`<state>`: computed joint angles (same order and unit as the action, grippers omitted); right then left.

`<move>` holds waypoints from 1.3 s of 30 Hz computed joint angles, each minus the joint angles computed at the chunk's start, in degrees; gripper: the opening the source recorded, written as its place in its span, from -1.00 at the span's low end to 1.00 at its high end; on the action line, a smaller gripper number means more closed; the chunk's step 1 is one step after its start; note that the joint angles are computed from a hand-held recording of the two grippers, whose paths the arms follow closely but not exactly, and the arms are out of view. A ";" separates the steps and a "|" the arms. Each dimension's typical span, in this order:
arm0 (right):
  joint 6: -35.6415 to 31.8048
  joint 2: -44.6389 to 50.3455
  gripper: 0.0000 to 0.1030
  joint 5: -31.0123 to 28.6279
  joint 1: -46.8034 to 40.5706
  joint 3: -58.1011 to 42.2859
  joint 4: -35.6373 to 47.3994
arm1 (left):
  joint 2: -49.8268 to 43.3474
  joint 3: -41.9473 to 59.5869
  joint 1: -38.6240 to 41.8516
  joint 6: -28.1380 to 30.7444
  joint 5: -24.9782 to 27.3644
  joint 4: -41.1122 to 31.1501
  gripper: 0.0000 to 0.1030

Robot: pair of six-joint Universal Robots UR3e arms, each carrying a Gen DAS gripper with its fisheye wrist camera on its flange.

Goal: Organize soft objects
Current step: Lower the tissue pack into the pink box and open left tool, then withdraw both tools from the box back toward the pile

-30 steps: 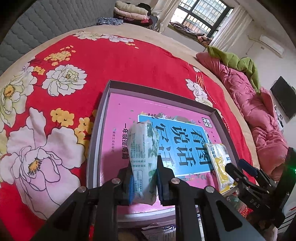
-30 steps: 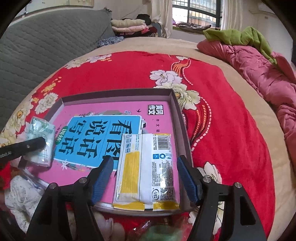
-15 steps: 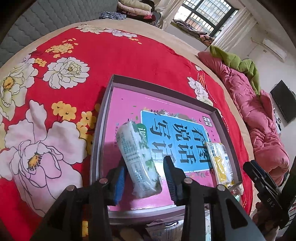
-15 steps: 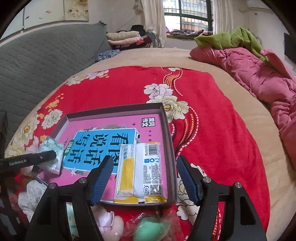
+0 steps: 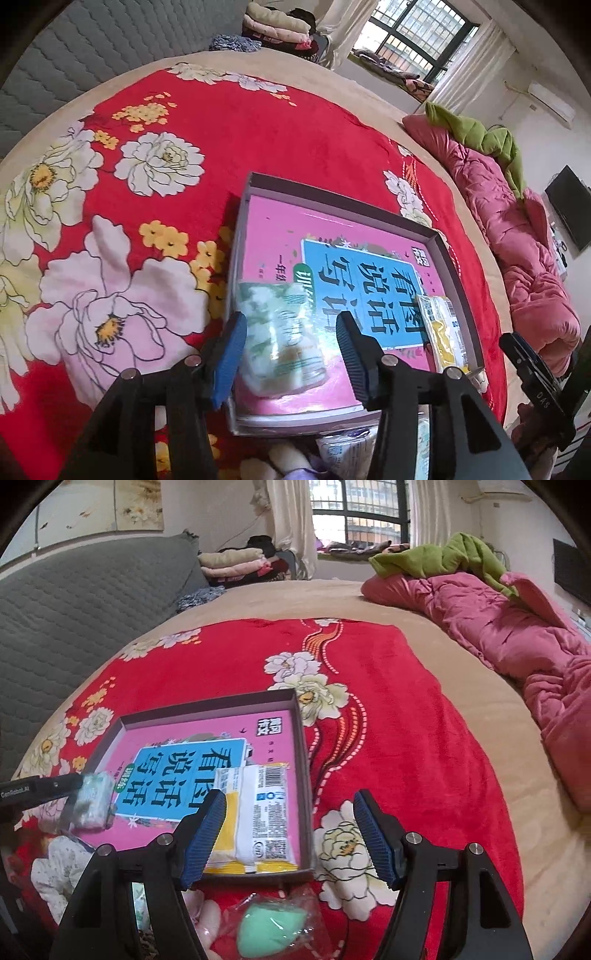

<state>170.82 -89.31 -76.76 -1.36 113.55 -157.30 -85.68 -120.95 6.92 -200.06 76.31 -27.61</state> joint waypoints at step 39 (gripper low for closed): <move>-6.93 -23.37 0.43 7.24 -4.65 7.09 10.44 | 21.53 2.12 -7.07 -0.76 8.04 -15.43 0.10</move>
<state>163.89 -112.68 -69.52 -6.02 120.64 -146.86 -64.15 -118.82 -0.15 -200.82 84.36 -43.04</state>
